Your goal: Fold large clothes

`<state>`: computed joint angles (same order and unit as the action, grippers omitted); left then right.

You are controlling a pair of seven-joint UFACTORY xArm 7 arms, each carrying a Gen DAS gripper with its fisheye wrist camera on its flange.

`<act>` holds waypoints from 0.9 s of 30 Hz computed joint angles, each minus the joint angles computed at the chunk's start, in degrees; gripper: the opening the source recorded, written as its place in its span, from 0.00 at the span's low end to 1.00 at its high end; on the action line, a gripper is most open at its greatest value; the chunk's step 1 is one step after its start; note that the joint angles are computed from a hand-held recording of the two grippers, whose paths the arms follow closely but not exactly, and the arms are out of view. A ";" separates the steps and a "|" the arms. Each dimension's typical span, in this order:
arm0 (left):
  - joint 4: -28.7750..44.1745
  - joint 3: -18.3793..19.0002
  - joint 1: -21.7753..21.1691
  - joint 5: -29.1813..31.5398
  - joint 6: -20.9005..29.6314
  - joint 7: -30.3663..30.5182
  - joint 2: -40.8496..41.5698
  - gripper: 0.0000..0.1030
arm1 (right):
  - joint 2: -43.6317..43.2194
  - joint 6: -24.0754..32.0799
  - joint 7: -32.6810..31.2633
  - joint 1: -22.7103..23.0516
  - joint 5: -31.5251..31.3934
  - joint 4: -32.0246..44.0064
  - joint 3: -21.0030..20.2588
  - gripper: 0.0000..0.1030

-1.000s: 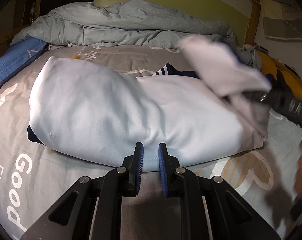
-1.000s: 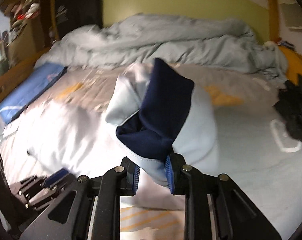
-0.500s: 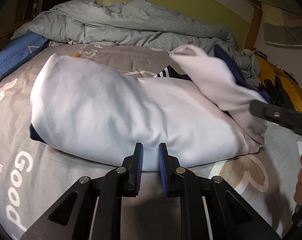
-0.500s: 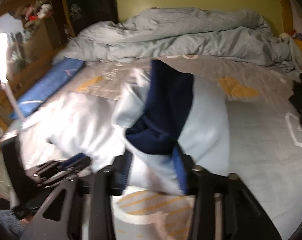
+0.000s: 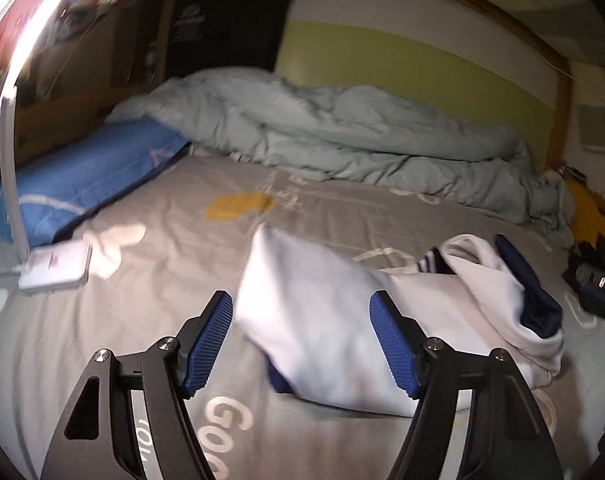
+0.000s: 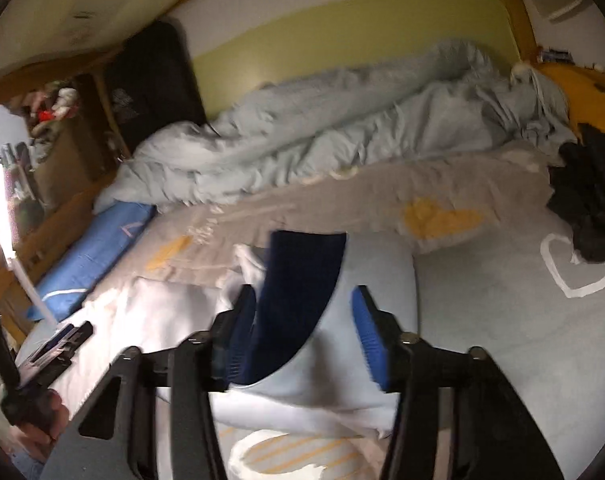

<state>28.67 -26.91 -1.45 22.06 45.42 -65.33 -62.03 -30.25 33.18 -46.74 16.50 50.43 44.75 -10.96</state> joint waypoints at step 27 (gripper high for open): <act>-7.65 6.67 3.19 -12.38 -29.69 8.21 9.43 0.25 | 14.66 18.04 -8.02 -7.29 5.29 5.02 8.32 0.00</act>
<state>21.02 -20.24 1.74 9.67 15.73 -57.12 -52.60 -15.59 51.22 -54.77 9.21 55.72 49.77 -2.64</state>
